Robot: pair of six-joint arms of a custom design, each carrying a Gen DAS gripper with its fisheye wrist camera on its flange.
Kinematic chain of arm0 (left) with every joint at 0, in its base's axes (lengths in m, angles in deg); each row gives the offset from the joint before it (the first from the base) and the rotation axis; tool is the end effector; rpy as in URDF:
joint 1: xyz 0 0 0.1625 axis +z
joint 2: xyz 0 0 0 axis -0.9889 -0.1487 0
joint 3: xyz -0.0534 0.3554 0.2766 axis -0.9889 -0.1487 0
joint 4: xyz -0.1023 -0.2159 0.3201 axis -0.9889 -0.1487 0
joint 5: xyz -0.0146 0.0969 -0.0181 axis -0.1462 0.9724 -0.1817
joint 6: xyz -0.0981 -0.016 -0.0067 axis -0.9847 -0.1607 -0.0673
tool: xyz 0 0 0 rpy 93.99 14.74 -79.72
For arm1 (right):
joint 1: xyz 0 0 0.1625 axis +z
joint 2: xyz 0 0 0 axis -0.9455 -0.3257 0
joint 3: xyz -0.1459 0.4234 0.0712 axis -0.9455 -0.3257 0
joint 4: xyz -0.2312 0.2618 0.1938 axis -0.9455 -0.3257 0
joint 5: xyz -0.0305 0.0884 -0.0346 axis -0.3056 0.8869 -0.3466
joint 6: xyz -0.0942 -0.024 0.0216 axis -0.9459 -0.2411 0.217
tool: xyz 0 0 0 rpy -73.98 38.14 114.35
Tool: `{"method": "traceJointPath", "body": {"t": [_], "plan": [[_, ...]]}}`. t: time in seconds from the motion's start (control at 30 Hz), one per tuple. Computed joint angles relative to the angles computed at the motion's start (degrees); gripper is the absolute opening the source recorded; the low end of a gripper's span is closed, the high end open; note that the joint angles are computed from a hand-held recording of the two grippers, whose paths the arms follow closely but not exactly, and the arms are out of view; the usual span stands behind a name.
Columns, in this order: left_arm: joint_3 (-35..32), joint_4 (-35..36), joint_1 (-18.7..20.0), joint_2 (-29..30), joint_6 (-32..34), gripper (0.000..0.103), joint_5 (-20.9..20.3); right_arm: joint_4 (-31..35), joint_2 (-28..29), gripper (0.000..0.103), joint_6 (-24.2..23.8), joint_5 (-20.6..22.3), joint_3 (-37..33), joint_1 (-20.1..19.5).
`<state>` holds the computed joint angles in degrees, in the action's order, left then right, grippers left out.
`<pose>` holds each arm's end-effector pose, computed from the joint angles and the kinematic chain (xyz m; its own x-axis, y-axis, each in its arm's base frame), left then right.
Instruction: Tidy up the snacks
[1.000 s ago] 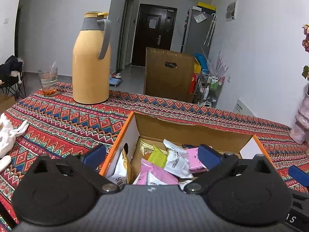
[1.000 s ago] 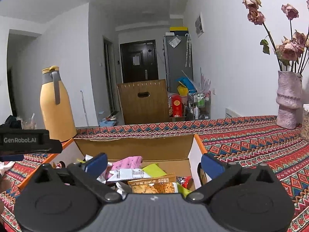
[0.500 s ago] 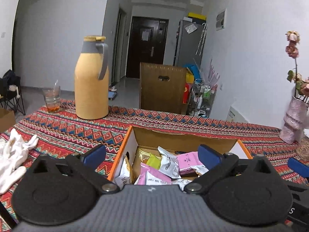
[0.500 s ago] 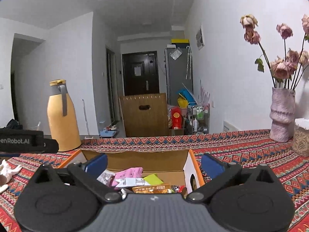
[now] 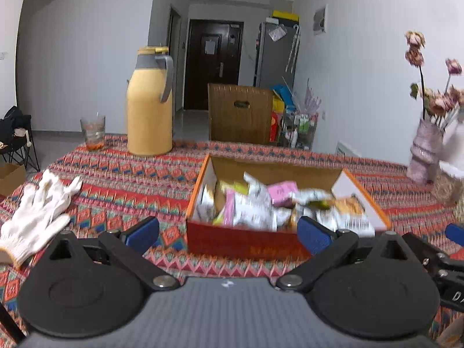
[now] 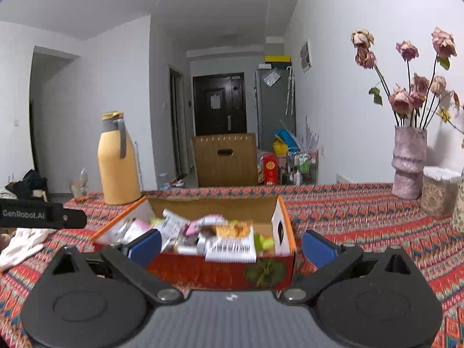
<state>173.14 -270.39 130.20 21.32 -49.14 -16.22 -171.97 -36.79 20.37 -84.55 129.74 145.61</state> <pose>-0.2383 -0.6157 0.0064 -0.7181 -0.3159 -0.6201 0.4847 0.4124 -0.7714 -0.0062 -0.6468 0.1917 -0.7251 -0.3991 0.5611 -0.6818 0.3019 -0.6663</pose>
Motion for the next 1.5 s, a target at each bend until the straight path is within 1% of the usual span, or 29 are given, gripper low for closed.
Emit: {"method": "traceJointPath", "body": {"t": [0.07, 0.17, 0.43, 0.57, 0.87, 1.5], "plan": [[3.2, 2.0, -0.3, -0.7, -3.9, 0.103, 0.1, 0.4, -0.9, 0.103, -0.5, -0.3, 1.7, -0.7], [6.7, 4.4, -0.8, -1.2, -8.1, 0.103, 0.3, 0.8, -1.8, 0.103, -1.2, -1.4, 3.9, -1.7], [14.4, 10.8, -1.7, -2.4, -19.6, 0.103, -0.3, 1.0, -3.6, 0.103, -1.7, -3.1, 8.2, -4.0], [17.3, 10.7, -2.3, -2.6, -22.0, 0.103, -0.7, 1.1, -4.4, 0.103, -2.1, -3.1, 9.5, -4.8], [20.1, 9.6, -3.2, -2.3, -23.4, 0.103, -1.5, 1.2, -5.1, 0.103, -3.0, -3.6, 11.2, -5.8], [20.2, 9.7, -3.3, -2.0, -23.3, 0.103, -1.8, 1.9, -5.0, 0.103, -3.3, -4.2, 11.1, -6.0]]}}
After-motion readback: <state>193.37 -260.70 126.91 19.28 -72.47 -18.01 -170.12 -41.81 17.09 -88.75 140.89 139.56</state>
